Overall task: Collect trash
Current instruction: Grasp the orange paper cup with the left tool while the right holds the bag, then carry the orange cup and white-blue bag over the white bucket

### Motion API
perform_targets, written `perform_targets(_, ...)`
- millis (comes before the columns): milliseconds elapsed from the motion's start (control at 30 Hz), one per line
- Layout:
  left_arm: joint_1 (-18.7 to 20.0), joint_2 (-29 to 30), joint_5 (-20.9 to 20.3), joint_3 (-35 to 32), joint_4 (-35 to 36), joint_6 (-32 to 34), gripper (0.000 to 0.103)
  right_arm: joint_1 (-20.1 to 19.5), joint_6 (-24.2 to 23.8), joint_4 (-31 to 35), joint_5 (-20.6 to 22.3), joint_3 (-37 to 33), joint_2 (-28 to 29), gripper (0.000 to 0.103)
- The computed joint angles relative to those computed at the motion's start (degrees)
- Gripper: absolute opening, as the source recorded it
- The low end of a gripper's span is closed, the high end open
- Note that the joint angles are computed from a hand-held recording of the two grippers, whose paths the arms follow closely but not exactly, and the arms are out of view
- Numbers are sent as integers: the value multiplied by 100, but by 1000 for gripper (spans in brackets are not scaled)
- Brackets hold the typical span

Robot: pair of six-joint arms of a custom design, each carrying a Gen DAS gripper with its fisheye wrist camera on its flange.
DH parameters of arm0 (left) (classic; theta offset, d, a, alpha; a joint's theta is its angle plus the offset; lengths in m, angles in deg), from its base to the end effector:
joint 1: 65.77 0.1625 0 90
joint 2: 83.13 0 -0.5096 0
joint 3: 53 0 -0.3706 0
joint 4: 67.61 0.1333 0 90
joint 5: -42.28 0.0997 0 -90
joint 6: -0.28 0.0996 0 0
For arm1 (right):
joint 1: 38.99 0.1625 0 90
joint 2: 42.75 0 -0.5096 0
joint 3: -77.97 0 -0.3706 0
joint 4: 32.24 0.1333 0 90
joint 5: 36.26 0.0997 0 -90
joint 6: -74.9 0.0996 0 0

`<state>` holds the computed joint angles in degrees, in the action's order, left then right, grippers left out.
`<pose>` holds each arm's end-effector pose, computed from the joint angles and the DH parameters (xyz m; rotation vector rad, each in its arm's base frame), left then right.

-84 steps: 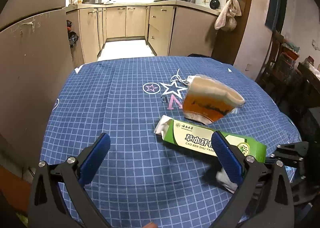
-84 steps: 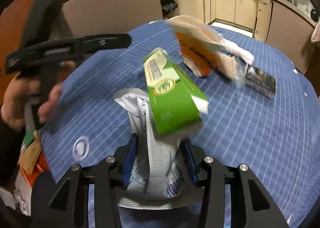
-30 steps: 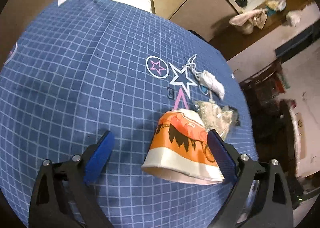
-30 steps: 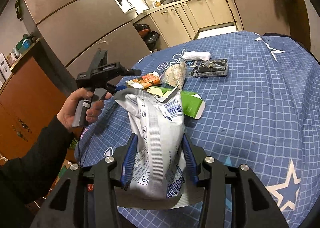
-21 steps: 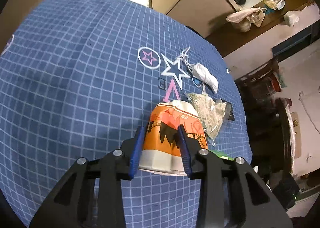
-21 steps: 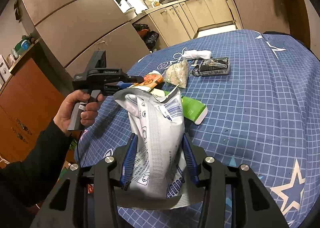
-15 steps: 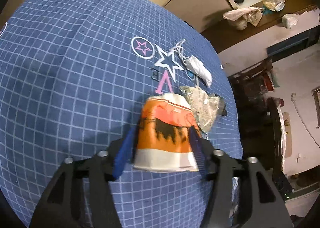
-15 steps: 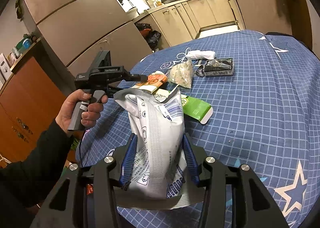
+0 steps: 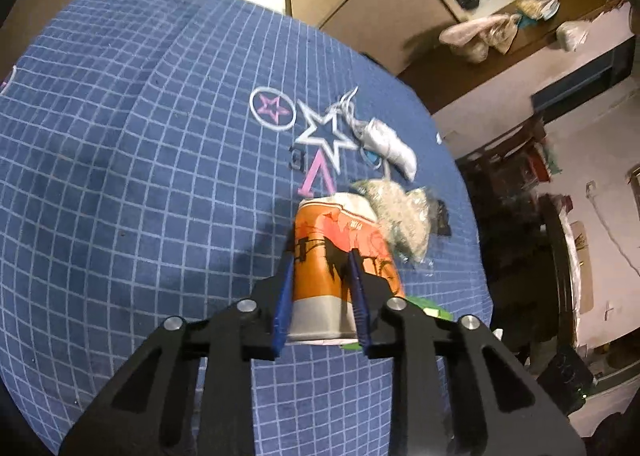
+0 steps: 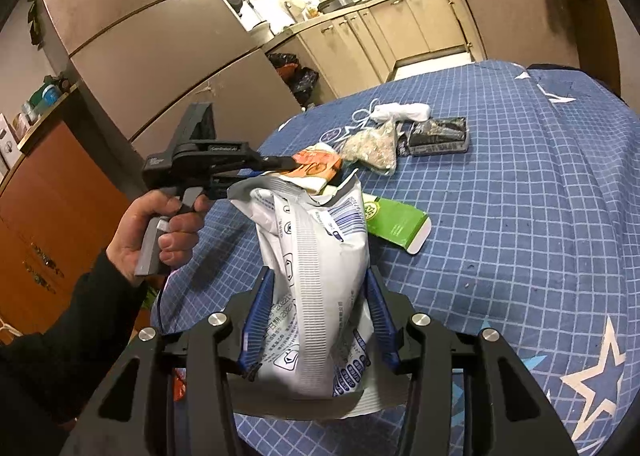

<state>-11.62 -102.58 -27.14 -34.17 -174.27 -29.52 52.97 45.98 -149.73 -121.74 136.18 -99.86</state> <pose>-0.4340 -0.8880 0.2768 0.0739 2.9301 -0.6625 0.1678 -0.7754 0.5387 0.8326 -2.9092 0.7177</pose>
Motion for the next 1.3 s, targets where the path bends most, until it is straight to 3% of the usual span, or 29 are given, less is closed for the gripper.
perform_targets(300, -181, -402, -11, 1004, -1054, 260, 19, 81, -36, -1021, -353, 447, -157, 47)
perform_targets(433, -350, -26, 273, 306, -480, 643, 20, 62, 21, -1080, -399, 469, -167, 47)
perform_targets(567, -427, 437, 190, -631, 43, 806, 19, 33, 63, -1182, -402, 546, -225, 47)
perform_targets(633, -476, 473, 333, -640, 7, 865, 19, 28, 56, -1380, -447, 663, -292, 47)
perform_targets(767, -601, 34, 562, 470, -1008, 999, 19, 104, -89, -2077, -812, 961, -416, 47)
perform_targets(900, -890, -369, 1209, 1606, -2212, 1475, 19, 225, -398, -3034, -1347, 1335, -550, 47)
perform_targets(1067, -1297, -528, 1970, 2545, -3574, 2328, 19, 301, -740, -4186, -1962, 1845, -783, 47)
perform_targets(1300, -1803, -427, 2065, 3331, -5116, 3477, 19, 260, -843, -5306, -2642, 2495, -1273, 46)
